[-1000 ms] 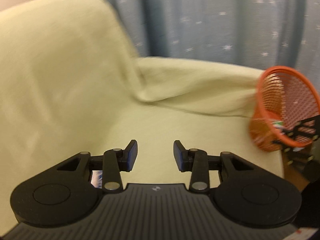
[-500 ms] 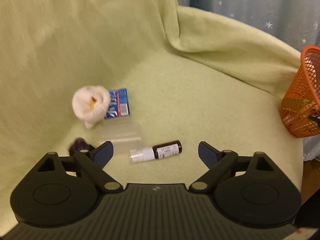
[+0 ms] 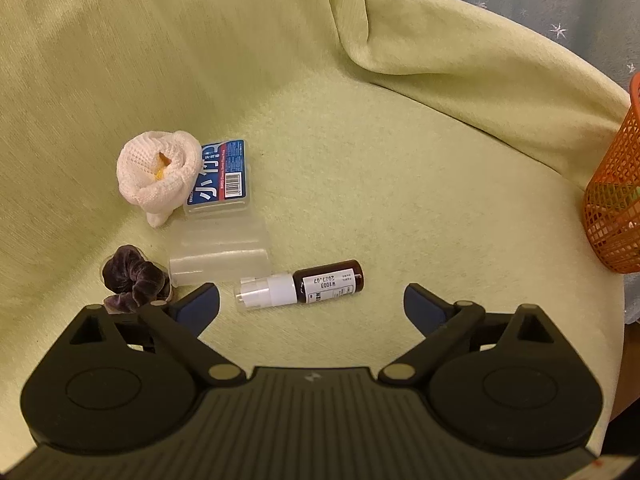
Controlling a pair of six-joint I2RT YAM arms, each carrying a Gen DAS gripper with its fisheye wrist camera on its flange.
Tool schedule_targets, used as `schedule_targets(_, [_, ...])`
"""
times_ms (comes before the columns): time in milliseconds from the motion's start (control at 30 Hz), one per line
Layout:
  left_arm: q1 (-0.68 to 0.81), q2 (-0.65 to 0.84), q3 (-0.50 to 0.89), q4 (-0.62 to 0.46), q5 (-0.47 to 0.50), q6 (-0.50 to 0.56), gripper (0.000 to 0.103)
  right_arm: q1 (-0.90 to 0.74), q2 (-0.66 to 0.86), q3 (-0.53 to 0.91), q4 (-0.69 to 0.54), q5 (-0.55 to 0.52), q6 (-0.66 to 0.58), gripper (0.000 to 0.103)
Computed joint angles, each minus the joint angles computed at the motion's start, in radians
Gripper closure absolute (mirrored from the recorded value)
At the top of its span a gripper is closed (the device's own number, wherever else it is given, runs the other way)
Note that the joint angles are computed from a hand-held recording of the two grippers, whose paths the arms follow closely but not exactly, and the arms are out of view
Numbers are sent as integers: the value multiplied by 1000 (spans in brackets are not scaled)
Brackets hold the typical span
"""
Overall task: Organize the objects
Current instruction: 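Move the open left tool toward the brown spray bottle, then lower the left tool around the brown spray bottle to grasp it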
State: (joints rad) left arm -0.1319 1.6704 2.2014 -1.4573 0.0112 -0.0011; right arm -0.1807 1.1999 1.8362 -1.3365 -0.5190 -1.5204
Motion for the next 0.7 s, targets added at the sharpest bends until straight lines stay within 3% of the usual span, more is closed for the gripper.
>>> schedule_targets(567, [-7, -63, -229, 204, -46, -118, 2, 10, 6, 5, 3, 8, 2, 101])
schedule_targets(700, [-2, -53, -249, 220, -44, -104, 2, 9, 4, 1, 4, 7, 1, 101])
